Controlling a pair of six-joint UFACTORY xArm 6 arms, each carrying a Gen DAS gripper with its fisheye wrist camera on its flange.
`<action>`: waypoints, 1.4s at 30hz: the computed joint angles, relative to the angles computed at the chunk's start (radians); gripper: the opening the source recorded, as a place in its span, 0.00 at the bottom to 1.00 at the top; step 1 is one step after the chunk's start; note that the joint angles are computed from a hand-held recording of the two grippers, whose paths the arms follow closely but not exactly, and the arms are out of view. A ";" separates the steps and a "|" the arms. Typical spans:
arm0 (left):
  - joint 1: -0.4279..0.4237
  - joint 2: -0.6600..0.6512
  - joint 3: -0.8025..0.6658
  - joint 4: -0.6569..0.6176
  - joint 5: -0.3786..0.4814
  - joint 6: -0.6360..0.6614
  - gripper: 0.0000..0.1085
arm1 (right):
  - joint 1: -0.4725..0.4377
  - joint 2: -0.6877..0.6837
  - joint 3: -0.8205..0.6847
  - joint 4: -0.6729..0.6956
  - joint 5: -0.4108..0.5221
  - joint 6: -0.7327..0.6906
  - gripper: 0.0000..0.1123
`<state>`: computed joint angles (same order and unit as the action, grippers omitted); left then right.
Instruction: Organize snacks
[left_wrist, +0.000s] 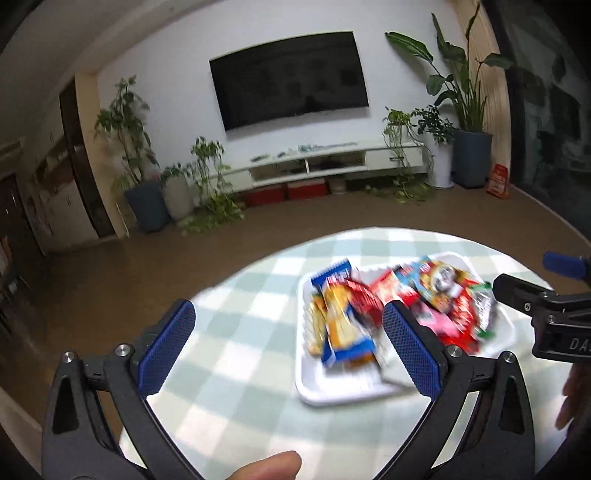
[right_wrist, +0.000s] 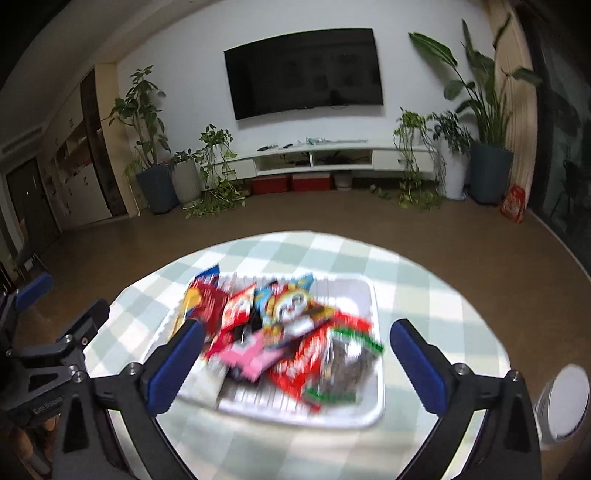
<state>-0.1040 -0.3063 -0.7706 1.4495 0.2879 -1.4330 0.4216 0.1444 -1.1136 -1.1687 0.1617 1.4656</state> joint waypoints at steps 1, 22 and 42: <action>0.000 -0.030 0.029 -0.023 -0.009 0.013 0.95 | 0.010 -0.027 0.028 -0.012 0.016 0.027 0.92; -0.414 -0.804 0.479 -0.668 0.434 0.431 0.95 | 0.430 -0.541 0.412 -0.009 0.635 0.211 0.92; -0.394 -0.853 0.500 -0.773 0.447 0.508 0.95 | 0.533 -0.573 0.443 0.032 0.764 0.220 0.92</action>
<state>-0.4979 -1.1596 -0.2704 0.6764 0.7345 -0.9254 0.9550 -0.4289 -0.6711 -1.1364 0.9261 1.6857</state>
